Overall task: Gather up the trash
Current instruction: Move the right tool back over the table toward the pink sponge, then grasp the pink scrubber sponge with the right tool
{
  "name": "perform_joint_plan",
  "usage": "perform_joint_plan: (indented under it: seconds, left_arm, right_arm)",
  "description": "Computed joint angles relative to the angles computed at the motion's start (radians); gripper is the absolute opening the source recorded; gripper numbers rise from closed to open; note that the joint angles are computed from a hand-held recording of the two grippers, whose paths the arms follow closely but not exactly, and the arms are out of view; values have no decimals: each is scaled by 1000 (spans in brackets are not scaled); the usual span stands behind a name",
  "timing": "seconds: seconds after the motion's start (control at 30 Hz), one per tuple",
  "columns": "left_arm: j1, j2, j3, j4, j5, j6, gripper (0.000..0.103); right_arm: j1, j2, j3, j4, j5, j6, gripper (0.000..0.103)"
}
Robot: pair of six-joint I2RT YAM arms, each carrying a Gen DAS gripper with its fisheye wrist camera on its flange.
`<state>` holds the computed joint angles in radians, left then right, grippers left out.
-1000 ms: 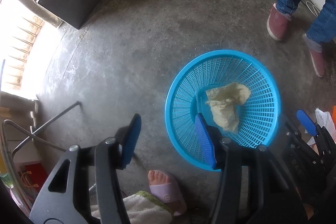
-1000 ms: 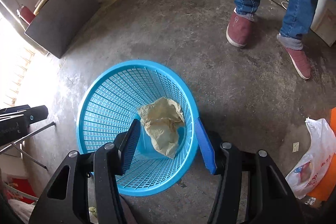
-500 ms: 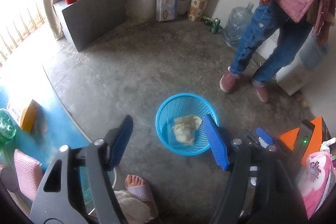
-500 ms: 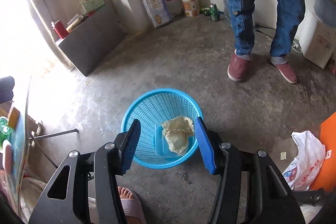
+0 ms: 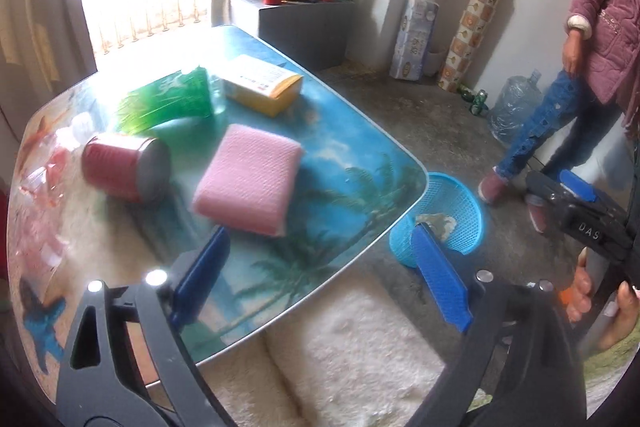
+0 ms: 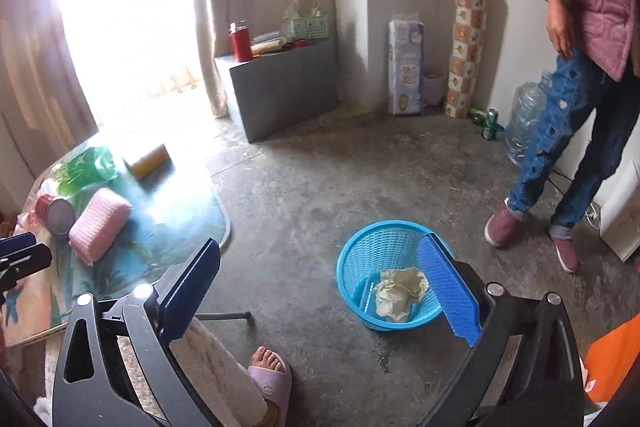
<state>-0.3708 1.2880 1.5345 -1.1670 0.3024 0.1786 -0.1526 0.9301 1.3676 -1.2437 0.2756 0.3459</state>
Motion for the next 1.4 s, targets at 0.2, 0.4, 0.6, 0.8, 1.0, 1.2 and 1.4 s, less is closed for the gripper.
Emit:
perform_joint_plan:
  seconds: [0.2, 0.4, 0.6, 0.8, 1.0, 1.2, 1.4]
  left_arm:
    - [287, -69, -131, 18, 90, 128, 93]
    - [469, 0, -149, 38, 177, 213, 94]
    - [547, 72, -155, 19, 230, 274, 94]
    - [618, 125, -147, -13, 306, 337, 94]
    - [678, 164, -136, -20, 324, 365, 94]
    - [696, 150, -155, -16, 309, 424, 95]
    - [695, 141, -164, -23, 295, 469, 94]
  right_arm:
    - [389, 233, 152, -54, 149, 185, 96]
    - [515, 429, 318, -68, 177, 198, 96]
    - [507, 549, 401, -32, 132, 190, 96]
    - [419, 697, 506, 0, -95, 256, 96]
    - [362, 859, 612, -7, -175, 325, 96]
    - [348, 950, 664, -25, -184, 340, 96]
    - [384, 942, 644, -16, -183, 299, 87]
